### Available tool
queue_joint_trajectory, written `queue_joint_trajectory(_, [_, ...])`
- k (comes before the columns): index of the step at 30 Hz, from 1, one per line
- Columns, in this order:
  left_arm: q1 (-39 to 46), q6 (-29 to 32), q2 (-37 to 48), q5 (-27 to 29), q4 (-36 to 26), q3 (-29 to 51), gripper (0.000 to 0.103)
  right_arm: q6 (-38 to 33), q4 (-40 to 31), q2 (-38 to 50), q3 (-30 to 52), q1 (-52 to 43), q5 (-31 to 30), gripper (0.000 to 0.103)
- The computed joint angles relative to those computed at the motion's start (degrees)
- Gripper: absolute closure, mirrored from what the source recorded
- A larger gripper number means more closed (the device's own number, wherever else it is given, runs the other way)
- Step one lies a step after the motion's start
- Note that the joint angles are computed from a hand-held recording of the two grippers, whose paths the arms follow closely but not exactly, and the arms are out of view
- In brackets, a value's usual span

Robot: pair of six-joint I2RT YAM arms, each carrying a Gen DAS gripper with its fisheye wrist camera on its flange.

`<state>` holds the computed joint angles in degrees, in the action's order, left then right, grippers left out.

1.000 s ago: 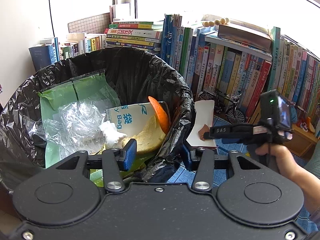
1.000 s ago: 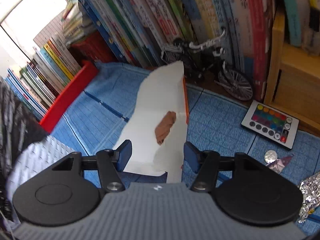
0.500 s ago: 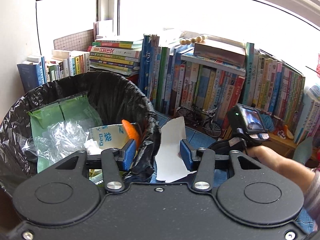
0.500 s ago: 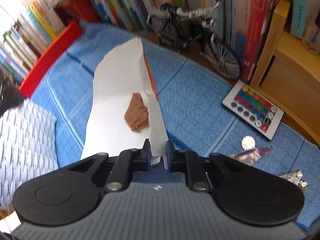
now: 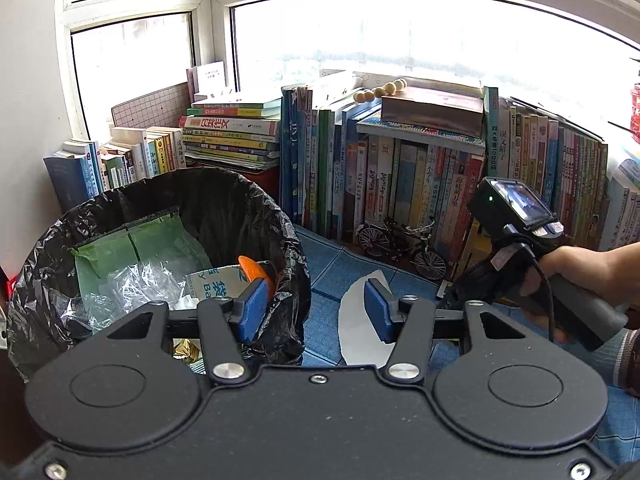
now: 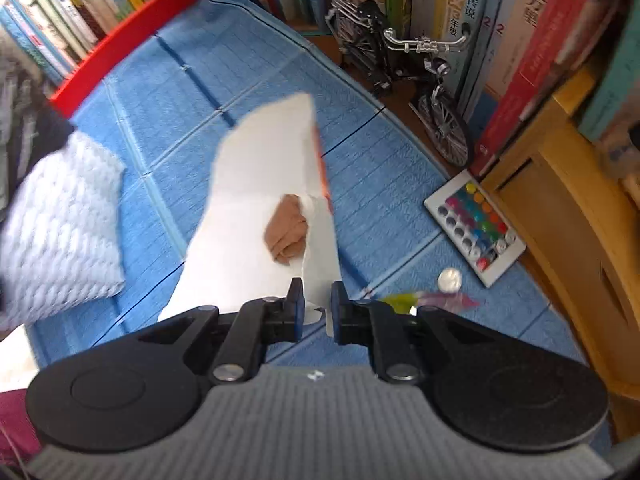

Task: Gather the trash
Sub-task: 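Move the right gripper to the white paper wrapper and grasp its edge, then grasp the brown snack with the left gripper while the right gripper holds the paper wrapper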

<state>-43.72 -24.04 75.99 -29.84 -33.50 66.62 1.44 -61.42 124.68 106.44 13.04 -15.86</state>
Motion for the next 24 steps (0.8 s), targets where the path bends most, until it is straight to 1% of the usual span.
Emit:
queue_joint_trajectory(2, [-1.09, -0.32, -0.80, -0.54, -0.71, 0.60, 0.051, -1.62, -0.65, -2.45, -3.15, 0.59, 0.78, 0.090])
queue_joint_trajectory(6, [-4.41, 0.51, -2.56, -1.52, 0.09, 0.77, 0.051, -5.93, -1.58, -7.13, -9.59, 2.57, 0.80, 0.091])
queue_joint_trajectory(9, [-6.81, 2.25, -2.75, -1.30, 1.94, 0.11, 0.051, -8.67, -4.66, -8.75, -12.28, 4.20, -0.65, 0.090])
queue_joint_trajectory(11, [-7.60, 2.36, -1.63, -0.40, 3.12, -0.49, 0.051, -10.36, -7.53, -10.08, -12.66, 4.47, -0.84, 0.089])
queue_joint_trajectory(12, [-7.63, 1.78, -0.61, 0.02, 3.10, -0.47, 0.051, -11.55, -8.94, -11.01, -12.51, 4.46, -0.37, 0.081])
queue_joint_trajectory(13, [-7.54, 0.90, 0.74, 0.66, 3.23, -0.53, 0.051, -12.83, -9.85, -12.07, -12.39, 4.51, 0.56, 0.077])
queue_joint_trajectory(14, [-7.29, 0.22, 1.94, 1.44, 3.85, -0.84, 0.053, -14.40, -10.61, -13.41, -12.23, 4.31, 1.45, 0.067])
queue_joint_trajectory(16, [-6.41, 0.01, 4.86, 3.13, 6.19, -1.58, 0.057, -16.97, -11.78, -15.62, -11.37, 3.33, 2.04, 0.062])
queue_joint_trajectory(18, [-5.52, 0.90, 8.76, 4.14, 9.20, -1.81, 0.057, -19.13, -12.00, -16.55, -9.89, 1.76, 2.04, 0.048])
queue_joint_trajectory(19, [-5.02, 1.35, 10.87, 4.60, 10.51, -1.51, 0.062, -19.92, -11.26, -17.13, -9.73, 0.93, 1.81, 0.045])
queue_joint_trajectory(20, [-4.33, 1.50, 13.70, 4.99, 12.00, -1.07, 0.069, -20.20, -9.91, -17.60, -9.94, 0.31, 1.46, 0.041])
queue_joint_trajectory(22, [-2.92, 0.78, 18.58, 6.35, 14.72, -0.11, 0.074, -19.83, -6.22, -18.53, -11.57, -1.10, 0.28, 0.039])
queue_joint_trajectory(23, [-1.80, -0.39, 21.19, 7.95, 17.17, 0.09, 0.077, -19.42, -3.99, -18.91, -12.88, -1.59, -0.25, 0.038])
queue_joint_trajectory(24, [-1.00, -1.38, 23.60, 9.30, 19.42, 0.45, 0.077, -19.00, -1.35, -19.44, -14.77, -1.79, -0.57, 0.037])
